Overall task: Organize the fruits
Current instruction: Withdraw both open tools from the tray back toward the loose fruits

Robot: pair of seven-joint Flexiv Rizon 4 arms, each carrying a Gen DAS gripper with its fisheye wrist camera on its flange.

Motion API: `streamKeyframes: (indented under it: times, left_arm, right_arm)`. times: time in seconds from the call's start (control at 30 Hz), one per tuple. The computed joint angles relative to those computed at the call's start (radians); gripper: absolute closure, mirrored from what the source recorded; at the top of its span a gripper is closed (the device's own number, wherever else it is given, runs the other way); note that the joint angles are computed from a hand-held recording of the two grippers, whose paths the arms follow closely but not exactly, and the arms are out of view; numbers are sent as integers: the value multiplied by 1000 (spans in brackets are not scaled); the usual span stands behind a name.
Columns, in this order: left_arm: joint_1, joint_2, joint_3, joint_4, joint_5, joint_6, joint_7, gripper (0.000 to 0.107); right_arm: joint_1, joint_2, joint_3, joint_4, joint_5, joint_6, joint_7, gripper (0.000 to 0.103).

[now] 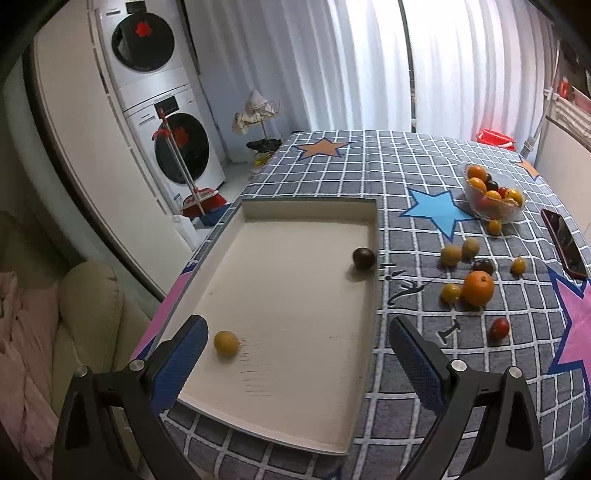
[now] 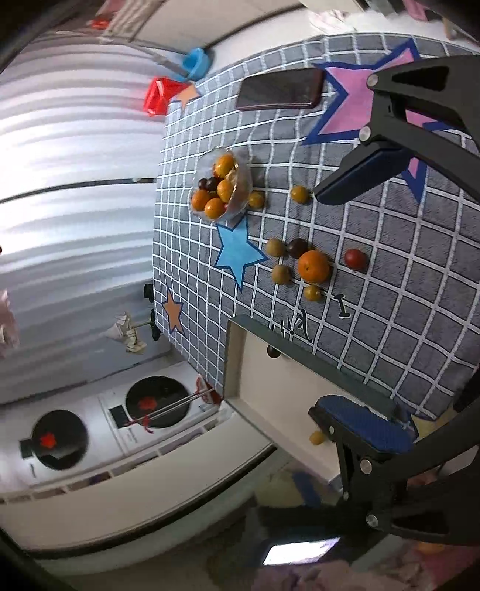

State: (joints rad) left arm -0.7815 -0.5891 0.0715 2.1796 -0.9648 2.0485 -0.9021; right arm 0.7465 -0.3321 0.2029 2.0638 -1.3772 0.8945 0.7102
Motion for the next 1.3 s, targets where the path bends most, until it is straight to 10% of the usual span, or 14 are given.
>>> streamKeyframes:
  times: [0.7, 1.1, 1.3]
  left_arm:
    - [-62, -39, -101, -75, -222, 44, 258, 8]
    - [-16, -49, -132, -62, -34, -30, 202, 8]
    - [42, -87, -148, -75, 125, -122, 110, 8]
  right_arm:
    - [-76, 89, 31, 129, -69, 36, 164, 0]
    - [-89, 85, 31, 148, -22, 25, 142, 0]
    - [-79, 34, 44, 169, 199, -2, 4, 0]
